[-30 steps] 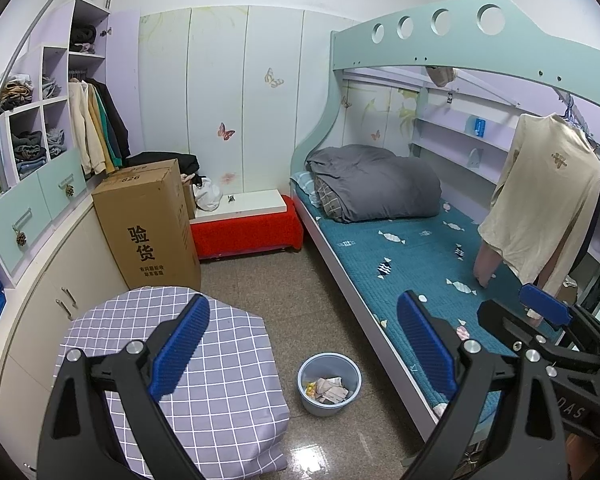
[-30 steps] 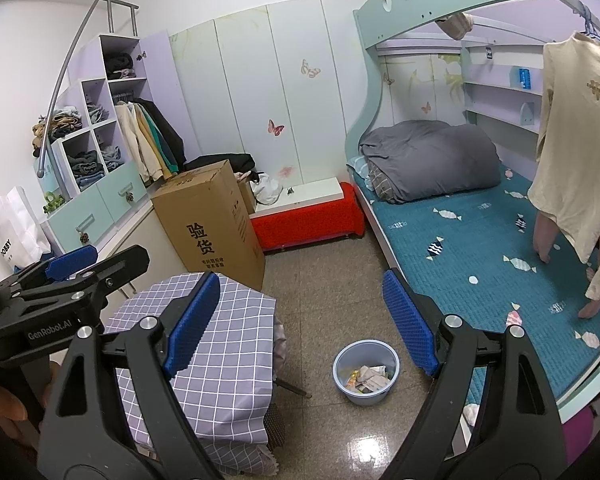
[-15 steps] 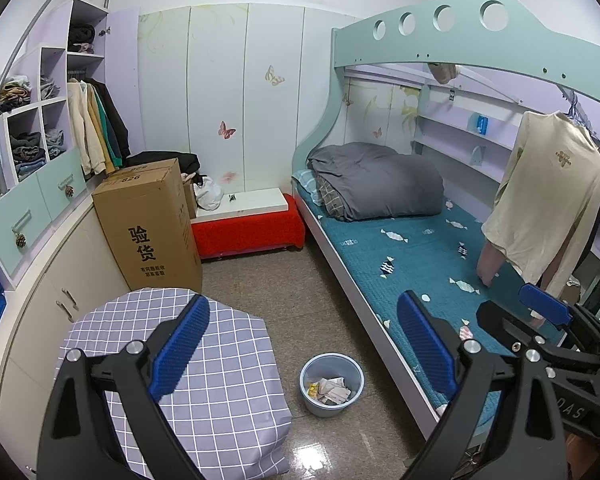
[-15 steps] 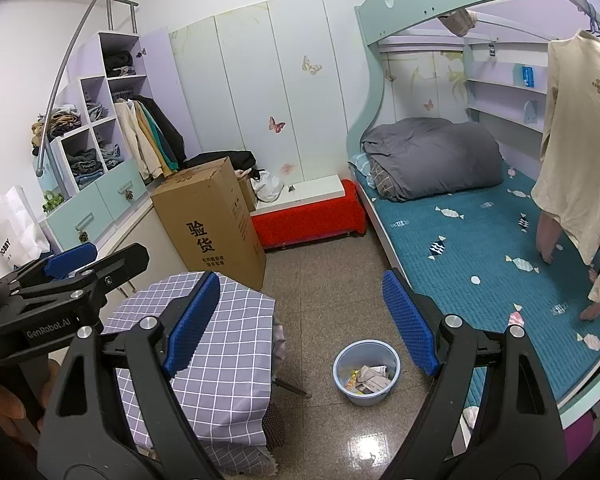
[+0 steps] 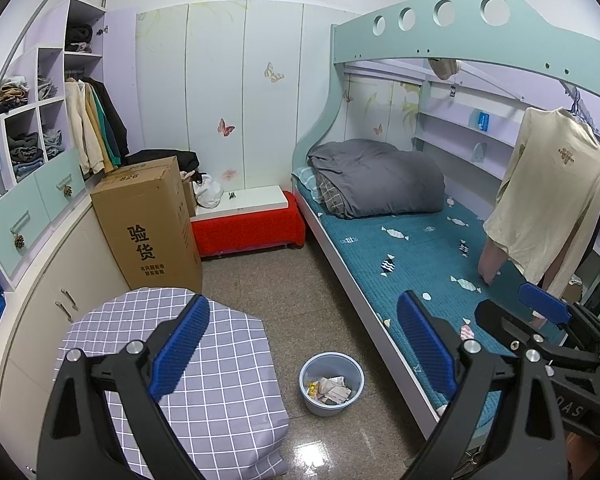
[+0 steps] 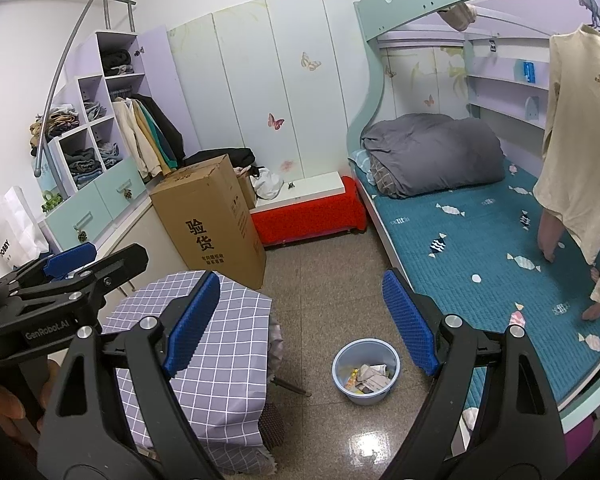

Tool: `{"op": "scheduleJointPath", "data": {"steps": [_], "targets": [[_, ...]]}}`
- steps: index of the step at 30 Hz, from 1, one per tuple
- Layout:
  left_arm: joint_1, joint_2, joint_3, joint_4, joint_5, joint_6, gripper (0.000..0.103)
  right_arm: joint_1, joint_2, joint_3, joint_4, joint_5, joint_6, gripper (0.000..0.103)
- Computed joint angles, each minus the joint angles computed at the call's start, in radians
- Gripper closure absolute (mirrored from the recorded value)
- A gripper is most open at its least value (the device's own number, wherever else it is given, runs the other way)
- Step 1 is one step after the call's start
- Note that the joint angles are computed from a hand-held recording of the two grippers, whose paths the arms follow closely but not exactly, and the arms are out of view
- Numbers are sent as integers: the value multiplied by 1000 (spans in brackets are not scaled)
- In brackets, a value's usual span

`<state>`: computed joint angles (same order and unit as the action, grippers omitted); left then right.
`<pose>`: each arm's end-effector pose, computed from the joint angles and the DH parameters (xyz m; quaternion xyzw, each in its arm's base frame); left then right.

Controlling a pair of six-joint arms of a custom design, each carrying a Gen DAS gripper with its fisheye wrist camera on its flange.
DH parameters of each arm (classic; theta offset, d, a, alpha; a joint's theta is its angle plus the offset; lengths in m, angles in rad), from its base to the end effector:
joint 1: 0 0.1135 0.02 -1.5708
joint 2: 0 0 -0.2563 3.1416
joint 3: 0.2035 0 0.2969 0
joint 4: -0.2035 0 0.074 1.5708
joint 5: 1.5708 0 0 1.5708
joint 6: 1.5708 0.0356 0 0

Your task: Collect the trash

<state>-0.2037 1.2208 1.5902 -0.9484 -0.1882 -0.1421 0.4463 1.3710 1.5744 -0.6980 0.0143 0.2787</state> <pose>0.2685 -0.0487 0.4556 -0.0177 0.8766 -0.0001 0.4809 0.3053 0.1455 0.4302 -0.0682 0.8560 0.1760 0.4814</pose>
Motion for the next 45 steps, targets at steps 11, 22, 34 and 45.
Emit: {"op": "scheduleJointPath", "data": {"steps": [11,22,34,45], "targets": [[25,14,-16,19,20,13,10,-14,14,4,2,-18,-4,21],[5,42,6,5,-3,-8,10,-74,36,-2,15,-87,-32,21],[-53,119,69,-8,-62,-58,10,-159,82,41,-2,-182,-84,21],[-99,180,117,-33,-116,-111,10,-217,126,81,-31,-258,-127,21]]}}
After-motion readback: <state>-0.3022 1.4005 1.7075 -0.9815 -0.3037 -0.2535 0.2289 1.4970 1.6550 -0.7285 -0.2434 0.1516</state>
